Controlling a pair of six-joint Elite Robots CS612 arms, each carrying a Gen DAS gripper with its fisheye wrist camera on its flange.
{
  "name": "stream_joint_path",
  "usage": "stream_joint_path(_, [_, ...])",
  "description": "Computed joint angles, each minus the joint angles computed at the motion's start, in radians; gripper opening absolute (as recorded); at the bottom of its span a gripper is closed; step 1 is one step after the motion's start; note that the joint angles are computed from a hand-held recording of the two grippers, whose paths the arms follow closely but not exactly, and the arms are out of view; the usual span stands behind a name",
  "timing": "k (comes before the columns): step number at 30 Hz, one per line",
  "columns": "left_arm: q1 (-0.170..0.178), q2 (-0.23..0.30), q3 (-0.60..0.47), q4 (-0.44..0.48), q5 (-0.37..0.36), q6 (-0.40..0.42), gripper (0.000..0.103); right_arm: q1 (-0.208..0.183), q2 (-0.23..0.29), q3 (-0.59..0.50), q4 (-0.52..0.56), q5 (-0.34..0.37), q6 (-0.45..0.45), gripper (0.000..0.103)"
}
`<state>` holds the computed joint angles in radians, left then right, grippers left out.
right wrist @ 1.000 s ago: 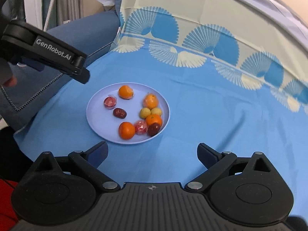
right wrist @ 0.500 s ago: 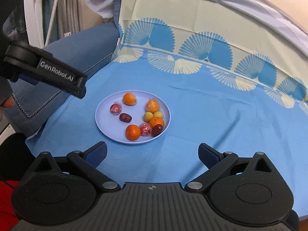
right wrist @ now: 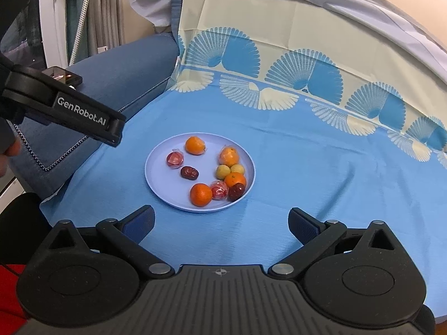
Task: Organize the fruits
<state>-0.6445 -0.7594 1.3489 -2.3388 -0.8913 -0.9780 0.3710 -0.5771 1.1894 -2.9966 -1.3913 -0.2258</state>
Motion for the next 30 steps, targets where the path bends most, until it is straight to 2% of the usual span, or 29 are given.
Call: stream_joint_path(30, [-0.009,0.009,-0.012,0.059,0.032,0.001,0.103,0.002,0.005,-0.008,-0.004,-0.001,0.015,0.102])
